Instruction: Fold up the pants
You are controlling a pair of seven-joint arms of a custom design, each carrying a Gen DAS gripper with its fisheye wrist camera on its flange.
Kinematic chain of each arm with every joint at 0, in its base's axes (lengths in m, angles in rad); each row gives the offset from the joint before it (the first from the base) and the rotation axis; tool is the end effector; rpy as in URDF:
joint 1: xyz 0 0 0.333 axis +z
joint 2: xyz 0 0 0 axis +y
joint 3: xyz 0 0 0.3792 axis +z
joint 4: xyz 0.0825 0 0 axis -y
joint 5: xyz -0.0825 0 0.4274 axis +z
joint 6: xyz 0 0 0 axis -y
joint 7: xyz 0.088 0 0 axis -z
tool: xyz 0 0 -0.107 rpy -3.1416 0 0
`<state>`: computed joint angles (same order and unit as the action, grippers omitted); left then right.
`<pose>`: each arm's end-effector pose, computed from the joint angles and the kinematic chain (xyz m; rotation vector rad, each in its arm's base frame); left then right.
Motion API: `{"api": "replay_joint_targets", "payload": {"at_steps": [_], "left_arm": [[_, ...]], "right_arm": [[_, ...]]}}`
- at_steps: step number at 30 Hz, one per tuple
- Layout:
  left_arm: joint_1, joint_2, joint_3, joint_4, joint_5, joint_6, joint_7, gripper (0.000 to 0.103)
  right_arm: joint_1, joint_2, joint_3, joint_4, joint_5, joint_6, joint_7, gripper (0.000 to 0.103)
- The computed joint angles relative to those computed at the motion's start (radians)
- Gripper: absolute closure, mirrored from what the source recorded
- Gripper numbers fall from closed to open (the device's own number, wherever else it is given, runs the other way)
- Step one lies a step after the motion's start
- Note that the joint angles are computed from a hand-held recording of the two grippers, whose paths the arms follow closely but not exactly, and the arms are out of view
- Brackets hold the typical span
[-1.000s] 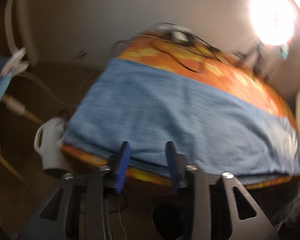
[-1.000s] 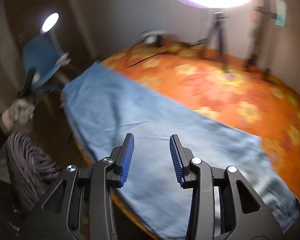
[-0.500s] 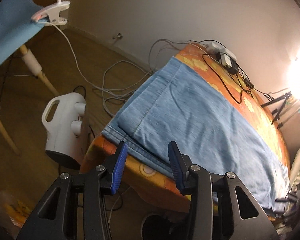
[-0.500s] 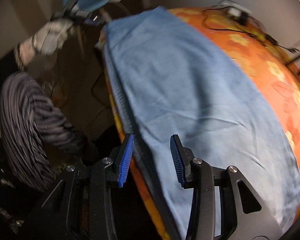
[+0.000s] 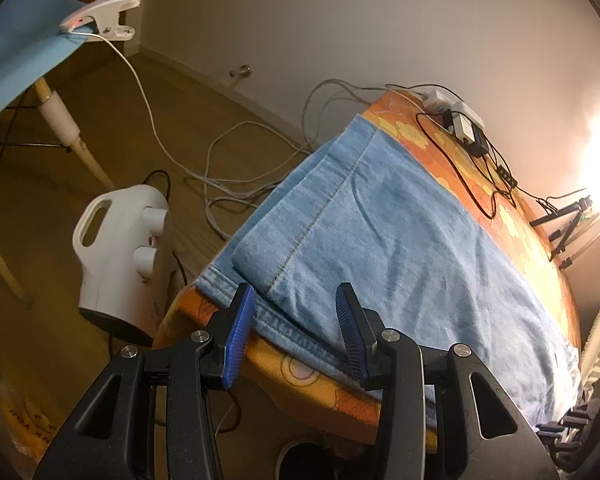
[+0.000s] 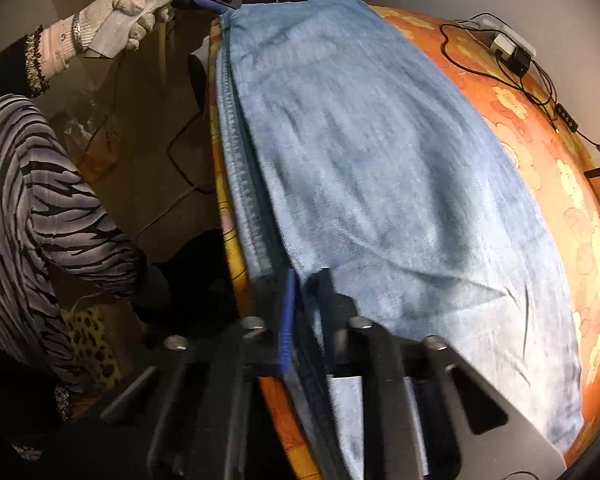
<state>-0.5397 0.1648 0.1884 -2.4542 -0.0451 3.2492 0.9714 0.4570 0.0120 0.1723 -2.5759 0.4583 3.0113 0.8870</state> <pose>0.5292 -0.1906 0.3315 -2.2402 1.6833 -0.8663 0.4231 0.2679 0.3257 -2.5669 0.9375 -0.2672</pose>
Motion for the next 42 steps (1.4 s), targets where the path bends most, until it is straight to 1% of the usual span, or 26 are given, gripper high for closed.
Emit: {"api": "replay_joint_targets", "payload": {"at_steps": [2,3,4,5,7,8,9,11,14,15,17,18,21,23,24,27,28,29,30,31,32,36,38,39,40,42], "left_arm": [[-0.001,0.003,0.004,0.0,-0.005,0.008,-0.003,0.062],[-0.037,0.002,0.041,-0.002,-0.011,0.01,-0.002,0.062],[-0.095,0.0,0.102,-0.006,-0.019,0.014,0.001,0.062],[-0.12,-0.001,0.129,-0.008,-0.029,0.016,0.007,0.062],[-0.107,-0.006,0.121,-0.015,-0.056,0.025,0.018,0.062],[-0.068,-0.008,0.085,-0.019,-0.067,0.034,0.02,0.062],[-0.003,-0.01,0.023,-0.022,-0.069,0.044,0.018,0.062],[0.083,-0.006,-0.06,-0.02,-0.072,0.048,0.023,0.062],[0.119,0.006,-0.102,-0.004,-0.089,0.032,0.053,0.062],[0.12,0.013,-0.106,0.002,-0.093,0.029,0.058,0.062],[0.096,0.028,-0.084,0.017,-0.1,0.019,0.061,0.062],[0.103,0.035,-0.092,0.023,-0.101,0.019,0.056,0.062],[0.074,0.049,-0.065,0.034,-0.108,0.027,0.047,0.062],[-0.006,0.057,0.012,0.043,-0.12,0.018,0.05,0.062],[-0.071,0.063,0.075,0.047,-0.124,0.013,0.048,0.062],[-0.139,0.07,0.139,0.048,-0.127,0.02,0.041,0.065],[-0.199,0.077,0.195,0.051,-0.133,0.015,0.045,0.079],[-0.285,0.089,0.278,0.057,-0.137,0.0,0.047,0.082],[-0.348,0.099,0.34,0.061,-0.132,-0.007,0.039,0.082],[-0.386,0.107,0.377,0.061,-0.123,-0.001,0.031,0.085],[-0.397,0.111,0.388,0.059,-0.121,0.009,0.029,0.087],[-0.549,0.136,0.523,0.054,-0.184,0.034,0.051,0.089],[-0.586,0.13,0.551,0.046,-0.219,0.062,0.072,0.09],[-0.622,0.129,0.582,0.041,-0.239,0.073,0.089,0.09],[-0.668,0.128,0.625,0.037,-0.263,0.078,0.111,0.09],[-0.716,0.115,0.668,0.025,-0.301,0.095,0.146,0.09]], "right_arm": [[-0.001,0.003,0.002,0.009,0.026,-0.006,-0.009,0.1],[-0.001,-0.01,0.009,0.013,0.106,-0.03,-0.075,0.1],[0.006,-0.018,0.01,0.019,0.188,-0.051,-0.147,0.1],[0.014,-0.035,0.006,0.019,0.237,-0.069,-0.198,0.1],[0.021,-0.043,0.002,0.007,0.167,-0.046,-0.15,0.1],[0.022,-0.041,-0.004,0.009,0.138,-0.053,-0.126,0.1],[0.024,-0.037,-0.008,0.011,0.12,-0.055,-0.112,0.1],[0.025,-0.028,-0.009,0.01,0.057,-0.043,-0.06,0.1],[0.022,-0.014,-0.007,-0.004,-0.099,-0.006,0.06,0.1],[0.02,-0.011,-0.007,-0.006,-0.146,-0.001,0.096,0.099],[0.017,-0.008,-0.007,-0.007,-0.211,0.004,0.147,0.099],[0.016,-0.007,-0.006,-0.005,-0.209,0.002,0.146,0.099],[0.014,-0.006,-0.003,0.003,-0.175,-0.005,0.125,0.099],[0.014,-0.006,-0.001,0.004,-0.157,-0.005,0.117,0.099],[0.014,-0.005,-0.001,0.006,-0.149,-0.006,0.113,0.099],[0.013,0.0,0.002,0.01,-0.125,-0.006,0.102,0.099],[0.013,0.002,0.003,0.011,-0.12,-0.005,0.1,0.099],[0.013,0.004,0.003,0.011,-0.121,-0.002,0.101,0.099],[0.012,0.007,0.004,0.011,-0.121,0.0,0.102,0.099],[0.011,0.009,0.005,0.011,-0.123,0.004,0.105,0.099],[0.01,0.012,0.006,0.011,-0.125,0.009,0.108,0.099],[0.002,0.018,0.008,0.01,-0.148,0.017,0.127,0.099],[0.0,0.015,0.008,0.007,-0.161,0.023,0.14,0.099],[-0.001,0.011,0.01,0.004,-0.155,0.03,0.138,0.099],[-0.002,0.007,0.014,0.003,-0.124,0.032,0.113,0.1],[0.002,-0.009,0.027,0.007,0.038,0.03,-0.013,0.1]]}}
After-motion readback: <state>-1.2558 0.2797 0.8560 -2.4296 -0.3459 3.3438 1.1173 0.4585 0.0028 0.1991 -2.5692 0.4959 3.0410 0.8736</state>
